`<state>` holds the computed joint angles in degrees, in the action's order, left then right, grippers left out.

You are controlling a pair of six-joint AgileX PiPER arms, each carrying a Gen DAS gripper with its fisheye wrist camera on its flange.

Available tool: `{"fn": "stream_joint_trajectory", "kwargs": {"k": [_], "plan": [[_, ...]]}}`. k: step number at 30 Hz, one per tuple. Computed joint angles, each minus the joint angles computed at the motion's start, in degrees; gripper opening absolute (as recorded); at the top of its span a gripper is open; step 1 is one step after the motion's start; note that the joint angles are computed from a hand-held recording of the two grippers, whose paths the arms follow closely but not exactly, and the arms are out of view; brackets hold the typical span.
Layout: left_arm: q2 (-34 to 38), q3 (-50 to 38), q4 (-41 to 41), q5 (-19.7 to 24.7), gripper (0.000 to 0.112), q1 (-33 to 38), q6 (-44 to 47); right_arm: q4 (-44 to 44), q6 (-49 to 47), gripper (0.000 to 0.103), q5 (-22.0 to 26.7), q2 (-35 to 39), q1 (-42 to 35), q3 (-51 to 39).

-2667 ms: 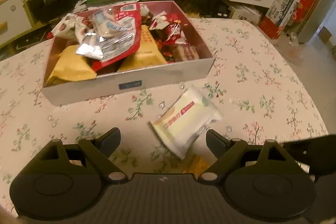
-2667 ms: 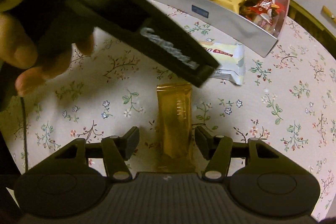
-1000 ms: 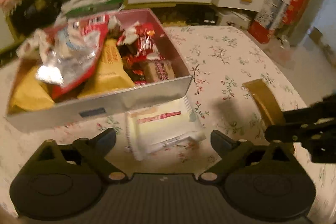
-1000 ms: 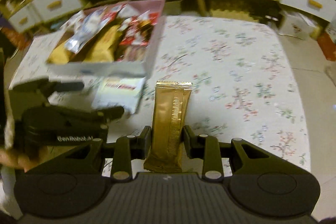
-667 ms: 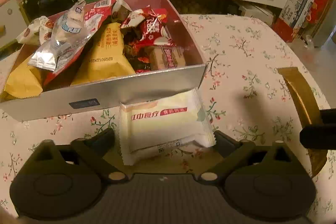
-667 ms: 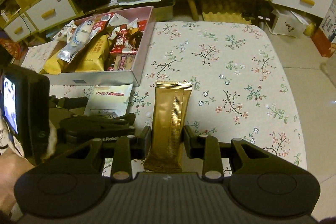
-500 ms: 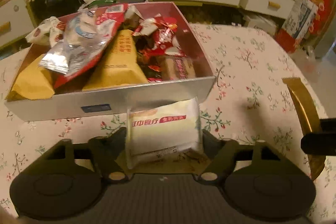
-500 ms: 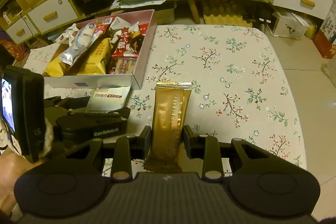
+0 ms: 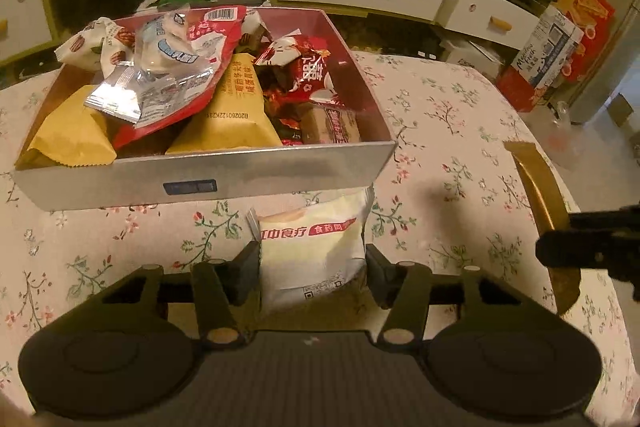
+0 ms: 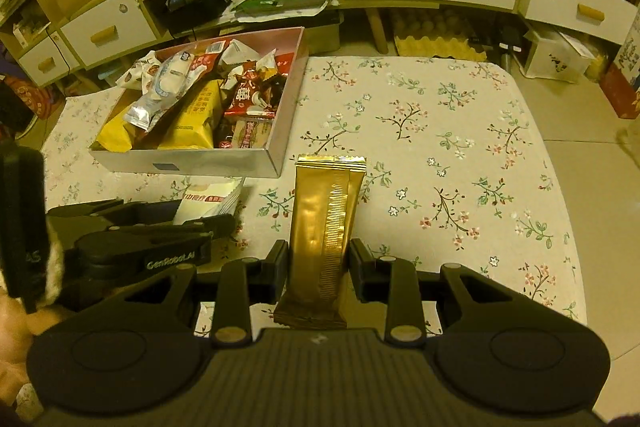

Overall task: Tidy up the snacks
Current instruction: 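Carry both snacks into the pink box and open both tools to release them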

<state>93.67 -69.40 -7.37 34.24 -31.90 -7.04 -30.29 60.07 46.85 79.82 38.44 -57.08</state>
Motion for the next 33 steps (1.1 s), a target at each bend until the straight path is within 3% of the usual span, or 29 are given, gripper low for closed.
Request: {"fn": "stream_joint_trajectory", "kwargs": {"k": [10, 22, 28, 33], "plan": [[-5.1, 1.9, -7.4, 2.5, 0.059, 3.6, 7.1, -0.2, 0.6, 0.029, -0.1, 0.4, -0.1, 0.0], [-9.4, -0.7, -19.6, 4.1, 0.059, 18.0, 11.0, -1.0, 1.7, 0.029, -2.1, 2.2, 0.2, -1.4], [-6.5, -2.6, -20.1, 2.8, 0.059, 16.0, 8.3, -0.1, 2.1, 0.029, -9.8, 4.2, -2.3, -3.2], [-2.9, -4.7, -25.6, 1.2, 0.059, 14.9, 10.4, 4.1, 2.8, 0.029, -21.4, 5.9, -7.3, -2.8]]}}
